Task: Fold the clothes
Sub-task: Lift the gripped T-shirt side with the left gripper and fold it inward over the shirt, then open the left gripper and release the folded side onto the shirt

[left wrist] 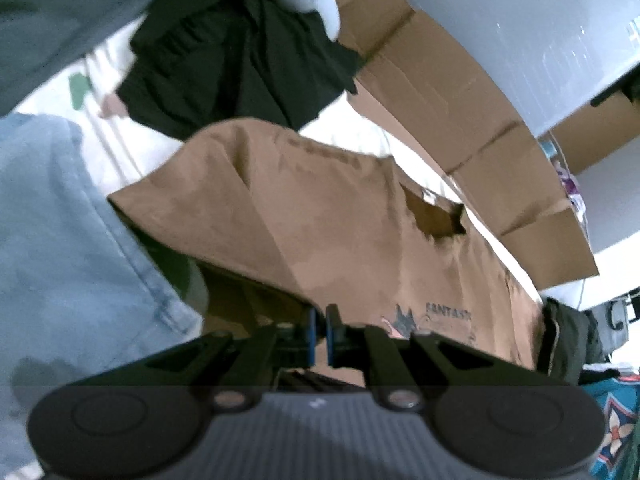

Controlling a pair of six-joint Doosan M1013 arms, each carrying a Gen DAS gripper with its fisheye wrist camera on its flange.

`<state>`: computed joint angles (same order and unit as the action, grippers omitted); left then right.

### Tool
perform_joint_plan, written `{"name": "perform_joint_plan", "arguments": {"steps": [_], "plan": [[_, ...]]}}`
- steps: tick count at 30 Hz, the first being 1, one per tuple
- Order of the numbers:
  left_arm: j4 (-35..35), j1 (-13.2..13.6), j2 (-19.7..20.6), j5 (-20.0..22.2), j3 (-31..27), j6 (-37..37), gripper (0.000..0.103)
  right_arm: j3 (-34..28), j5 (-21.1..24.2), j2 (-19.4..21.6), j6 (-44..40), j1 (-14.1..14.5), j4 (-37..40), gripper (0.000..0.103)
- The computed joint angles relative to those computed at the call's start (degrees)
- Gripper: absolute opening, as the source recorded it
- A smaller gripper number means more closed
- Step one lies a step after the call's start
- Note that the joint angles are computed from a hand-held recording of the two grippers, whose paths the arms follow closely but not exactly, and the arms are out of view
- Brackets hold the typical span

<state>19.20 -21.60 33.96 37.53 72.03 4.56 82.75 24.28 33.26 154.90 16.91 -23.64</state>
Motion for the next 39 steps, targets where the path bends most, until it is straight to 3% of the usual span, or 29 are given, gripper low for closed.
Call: {"name": "perform_joint_plan", "arguments": {"steps": [6, 10, 16, 20, 24, 30, 39], "plan": [[-4.8, 0.1, 1.3, 0.0, -1.3, 6.3, 0.006, 2.5, -1.4, -1.7, 4.0, 0.0, -1.9, 0.012], [-7.0, -0.1, 2.0, 0.2, -1.6, 8.4, 0.006, 5.1, -0.5, -3.9, 12.9, 0.8, -9.4, 0.036], [-9.8, -0.7, 3.8, 1.6, -3.7, 13.1, 0.008, 9.0, 2.8, -7.3, 21.8, 1.5, -13.9, 0.036], [-11.0, -1.2, 5.1, 5.0, -6.0, 15.8, 0.023, 10.3, 4.7, -8.9, 22.5, 1.5, -13.2, 0.036], [-8.7, -1.9, 4.7, 7.3, -5.7, 13.1, 0.044, 11.1, 6.8, -10.2, 22.7, 1.1, -13.1, 0.039], [-5.9, -2.3, 4.0, 12.0, -4.4, 8.0, 0.05, 12.6, 8.5, -11.6, 24.8, 0.6, -14.4, 0.044], [-3.3, -2.2, 4.0, 16.1, -3.3, 3.1, 0.052, 12.7, 7.1, -11.6, 25.1, 0.2, -14.0, 0.044]]}}
